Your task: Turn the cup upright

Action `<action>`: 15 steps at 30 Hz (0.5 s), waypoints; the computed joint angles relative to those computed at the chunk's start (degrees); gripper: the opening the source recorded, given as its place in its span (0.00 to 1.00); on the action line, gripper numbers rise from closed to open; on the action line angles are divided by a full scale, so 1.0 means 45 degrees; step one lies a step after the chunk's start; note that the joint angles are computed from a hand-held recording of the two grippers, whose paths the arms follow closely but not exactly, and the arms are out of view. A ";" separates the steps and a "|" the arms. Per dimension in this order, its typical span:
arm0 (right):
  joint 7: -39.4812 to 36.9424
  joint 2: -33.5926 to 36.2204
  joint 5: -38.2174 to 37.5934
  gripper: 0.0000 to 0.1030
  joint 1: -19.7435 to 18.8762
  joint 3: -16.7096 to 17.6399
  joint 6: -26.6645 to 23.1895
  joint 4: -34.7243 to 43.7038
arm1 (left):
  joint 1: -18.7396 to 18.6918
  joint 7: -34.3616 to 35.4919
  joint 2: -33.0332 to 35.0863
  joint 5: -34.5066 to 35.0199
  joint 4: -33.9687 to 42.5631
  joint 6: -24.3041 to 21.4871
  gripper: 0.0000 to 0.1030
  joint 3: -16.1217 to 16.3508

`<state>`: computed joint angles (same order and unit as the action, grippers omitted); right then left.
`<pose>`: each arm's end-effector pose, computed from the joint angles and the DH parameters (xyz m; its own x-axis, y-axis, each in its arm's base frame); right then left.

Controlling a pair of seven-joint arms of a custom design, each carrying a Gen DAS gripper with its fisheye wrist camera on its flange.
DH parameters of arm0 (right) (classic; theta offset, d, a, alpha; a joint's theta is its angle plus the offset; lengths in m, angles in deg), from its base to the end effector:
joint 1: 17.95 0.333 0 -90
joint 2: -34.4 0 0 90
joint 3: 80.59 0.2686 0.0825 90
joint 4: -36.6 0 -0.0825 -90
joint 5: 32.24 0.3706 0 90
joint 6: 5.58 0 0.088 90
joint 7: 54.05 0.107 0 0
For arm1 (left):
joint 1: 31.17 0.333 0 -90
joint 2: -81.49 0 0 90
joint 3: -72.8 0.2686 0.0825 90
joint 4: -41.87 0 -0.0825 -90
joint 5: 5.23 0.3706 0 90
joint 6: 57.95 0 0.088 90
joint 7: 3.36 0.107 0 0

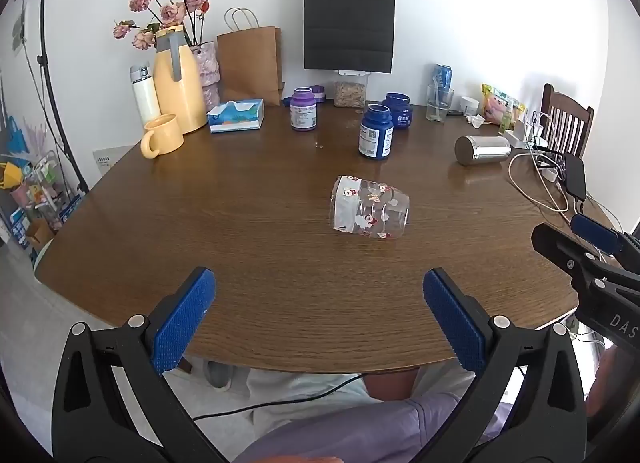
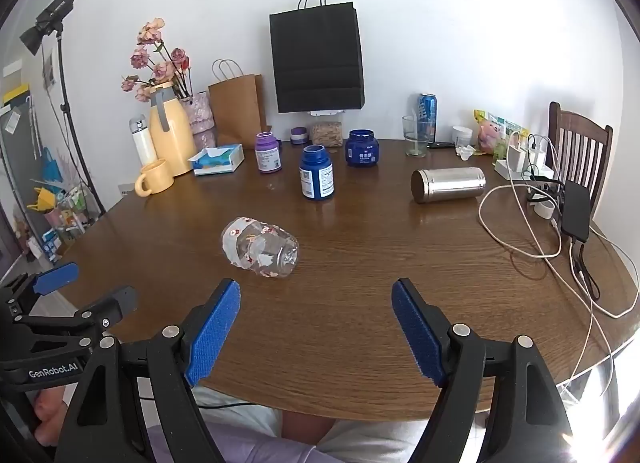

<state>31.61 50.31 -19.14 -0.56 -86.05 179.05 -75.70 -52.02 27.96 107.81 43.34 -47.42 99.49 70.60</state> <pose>0.6214 0.1136 0.4177 0.1116 -0.9896 -0.0904 -0.5603 0.0125 -0.8282 0.6285 -0.2956 0.4188 -0.0378 -0.9993 -0.0063 -0.6321 0.0288 -0.7744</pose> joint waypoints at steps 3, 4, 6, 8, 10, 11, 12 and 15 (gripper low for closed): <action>-0.0022 0.0004 -0.0014 0.79 -0.0021 0.0018 -0.0100 0.0027 | -0.0010 -0.0171 -0.0103 0.0160 -0.0187 0.0126 1.00 0.0067; -0.0019 0.0000 -0.0039 0.79 -0.0004 -0.0003 -0.0124 0.0028 | -0.0022 -0.0198 -0.0087 0.0177 -0.0167 0.0104 1.00 0.0063; 0.0033 -0.0003 -0.0101 0.79 0.0071 -0.0092 -0.0191 0.0041 | -0.0030 -0.0241 -0.0045 0.0194 -0.0148 0.0091 1.00 0.0050; 0.0165 -0.0015 -0.0270 0.79 0.0025 -0.0076 -0.0240 0.0047 | -0.0040 -0.0286 0.0008 0.0217 -0.0130 0.0109 1.00 0.0055; -0.0262 -0.0055 0.0062 0.79 -0.0588 0.0500 -0.0202 0.0052 | -0.0007 -0.0239 0.0025 0.0164 -0.0118 0.0139 1.00 0.0031; -0.0205 -0.0046 0.0038 0.79 -0.0464 0.0382 -0.0205 0.0069 | 0.0010 -0.0182 0.0012 0.0111 -0.0113 0.0110 1.00 0.0011; -0.0138 -0.0037 0.0017 0.79 -0.0351 0.0280 -0.0214 0.0089 | 0.0009 -0.0177 -0.0007 0.0094 -0.0117 0.0088 1.00 0.0014; 0.0183 -0.0006 -0.0129 0.79 0.0107 -0.0144 -0.0227 0.0153 | -0.0001 -0.0248 -0.0056 0.0174 -0.0199 0.0118 1.00 0.0058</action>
<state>32.44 50.29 -19.72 -0.08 -86.70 178.03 -75.01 -52.03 26.84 107.56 44.12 -48.31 100.02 70.86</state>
